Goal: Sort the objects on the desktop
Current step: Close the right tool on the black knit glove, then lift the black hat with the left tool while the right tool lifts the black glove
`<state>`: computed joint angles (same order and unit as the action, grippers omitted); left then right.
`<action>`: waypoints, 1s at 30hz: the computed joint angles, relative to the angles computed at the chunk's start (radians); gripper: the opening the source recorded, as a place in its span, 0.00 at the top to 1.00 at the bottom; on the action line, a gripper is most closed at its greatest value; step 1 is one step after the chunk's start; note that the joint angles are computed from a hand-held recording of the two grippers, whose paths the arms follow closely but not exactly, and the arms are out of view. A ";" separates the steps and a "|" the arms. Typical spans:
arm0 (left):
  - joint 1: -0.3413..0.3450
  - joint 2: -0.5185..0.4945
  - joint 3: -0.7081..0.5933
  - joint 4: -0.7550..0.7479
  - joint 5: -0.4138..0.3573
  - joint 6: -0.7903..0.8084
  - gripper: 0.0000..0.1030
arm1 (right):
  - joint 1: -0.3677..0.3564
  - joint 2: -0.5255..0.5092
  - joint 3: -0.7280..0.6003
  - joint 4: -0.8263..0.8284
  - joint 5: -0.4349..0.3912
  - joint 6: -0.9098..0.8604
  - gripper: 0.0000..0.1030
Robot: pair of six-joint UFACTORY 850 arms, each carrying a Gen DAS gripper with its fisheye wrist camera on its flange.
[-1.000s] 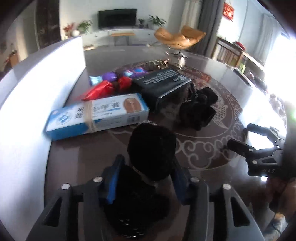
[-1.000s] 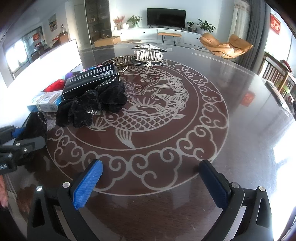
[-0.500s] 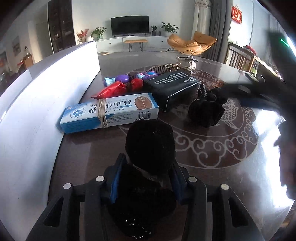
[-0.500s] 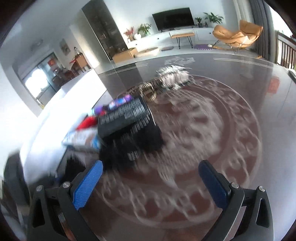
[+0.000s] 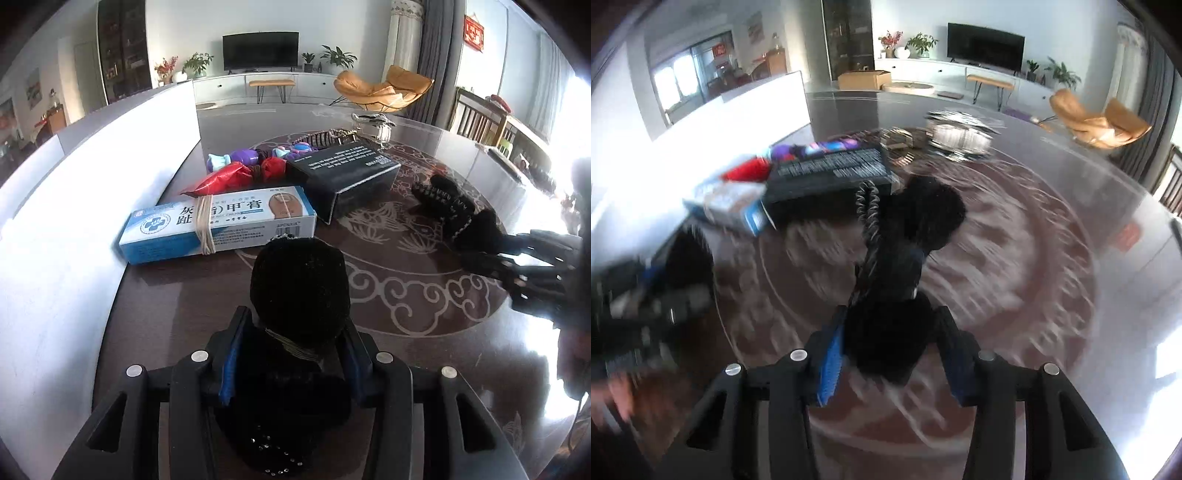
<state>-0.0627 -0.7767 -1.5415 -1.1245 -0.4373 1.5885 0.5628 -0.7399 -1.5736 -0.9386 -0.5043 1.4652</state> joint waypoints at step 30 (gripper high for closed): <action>-0.066 -0.029 -0.045 0.259 0.080 -0.328 0.00 | 0.010 0.019 0.039 -0.098 -0.027 0.122 0.59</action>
